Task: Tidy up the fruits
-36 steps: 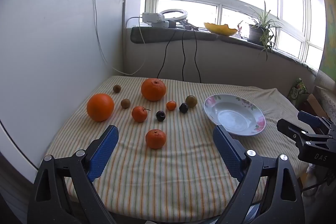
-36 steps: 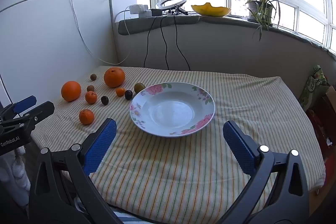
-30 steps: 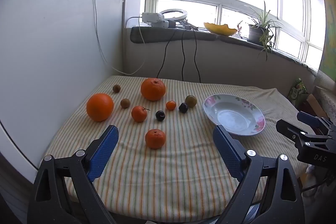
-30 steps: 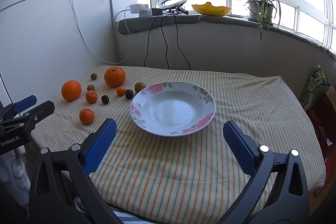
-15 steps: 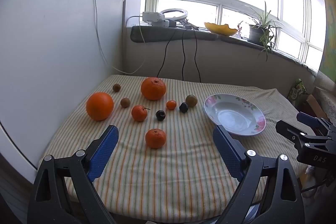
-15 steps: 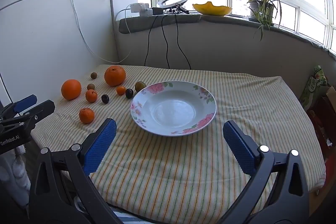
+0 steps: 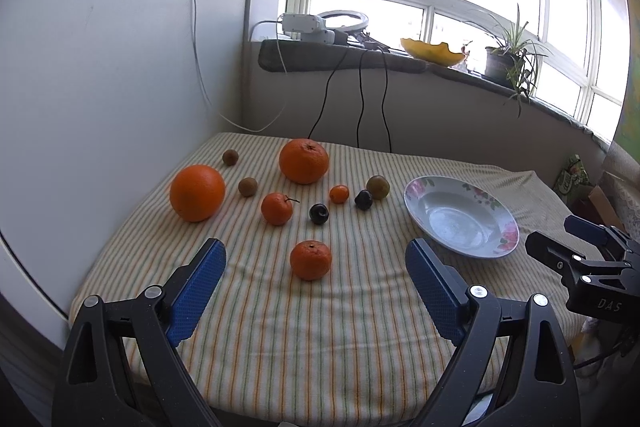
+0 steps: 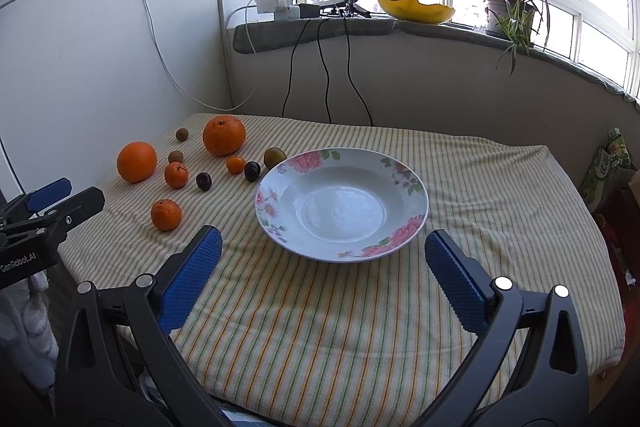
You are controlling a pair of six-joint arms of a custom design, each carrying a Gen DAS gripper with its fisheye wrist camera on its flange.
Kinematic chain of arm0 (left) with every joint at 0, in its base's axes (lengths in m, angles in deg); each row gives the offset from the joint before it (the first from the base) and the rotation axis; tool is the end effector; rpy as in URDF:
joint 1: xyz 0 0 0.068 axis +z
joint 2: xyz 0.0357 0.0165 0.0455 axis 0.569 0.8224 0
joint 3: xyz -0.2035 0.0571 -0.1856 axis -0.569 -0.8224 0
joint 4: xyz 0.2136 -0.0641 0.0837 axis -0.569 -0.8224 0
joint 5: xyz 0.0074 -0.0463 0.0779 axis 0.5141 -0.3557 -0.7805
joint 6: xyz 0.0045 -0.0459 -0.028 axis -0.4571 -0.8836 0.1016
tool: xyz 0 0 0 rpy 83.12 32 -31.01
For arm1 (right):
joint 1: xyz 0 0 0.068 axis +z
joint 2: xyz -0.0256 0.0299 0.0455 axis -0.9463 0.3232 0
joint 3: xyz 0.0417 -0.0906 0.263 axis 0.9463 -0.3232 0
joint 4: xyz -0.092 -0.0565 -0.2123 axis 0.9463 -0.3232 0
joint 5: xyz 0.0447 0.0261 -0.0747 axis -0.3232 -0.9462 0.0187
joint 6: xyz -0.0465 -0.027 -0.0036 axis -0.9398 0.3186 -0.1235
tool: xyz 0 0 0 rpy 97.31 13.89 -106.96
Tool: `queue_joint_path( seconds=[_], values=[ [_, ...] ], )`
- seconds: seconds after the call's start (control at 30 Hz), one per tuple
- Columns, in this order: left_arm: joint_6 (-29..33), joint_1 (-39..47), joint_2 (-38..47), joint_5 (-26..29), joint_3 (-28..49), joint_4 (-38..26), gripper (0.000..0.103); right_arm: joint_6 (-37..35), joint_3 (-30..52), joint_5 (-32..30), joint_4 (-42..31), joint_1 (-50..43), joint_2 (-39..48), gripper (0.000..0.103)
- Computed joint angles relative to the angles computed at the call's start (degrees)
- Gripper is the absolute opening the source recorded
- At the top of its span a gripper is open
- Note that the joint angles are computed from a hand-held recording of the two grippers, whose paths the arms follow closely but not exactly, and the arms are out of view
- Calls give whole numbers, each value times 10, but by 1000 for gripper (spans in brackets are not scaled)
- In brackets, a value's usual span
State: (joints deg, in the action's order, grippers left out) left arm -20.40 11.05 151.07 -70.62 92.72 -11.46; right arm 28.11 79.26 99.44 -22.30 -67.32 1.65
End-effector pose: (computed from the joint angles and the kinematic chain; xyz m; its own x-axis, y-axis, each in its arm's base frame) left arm 0.3466 -0.1584 0.1796 -0.4818 0.1938 -0.8546 0.5237 0.8456 -0.1035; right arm 0.2327 0.0055 0.1885 -0.5306 0.1812 -0.8280 0.2937 0.9557 0.0209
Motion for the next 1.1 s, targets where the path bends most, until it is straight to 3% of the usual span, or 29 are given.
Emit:
queue_joint_path(
  seconds=[0.27,0.4,0.77,1.1],
  values=[
    [-9,41,34,29,28,-6,91,-31,62,-47,8,5,60,103],
    [-12,65,61,46,58,-19,90,-53,114,-117,4,0,105,103],
    [-12,115,158,64,189,-85,83,-72,391,-231,-173,4,304,102],
    [-10,139,247,104,339,-181,72,-35,665,-341,-333,6,481,89]
  ],
)
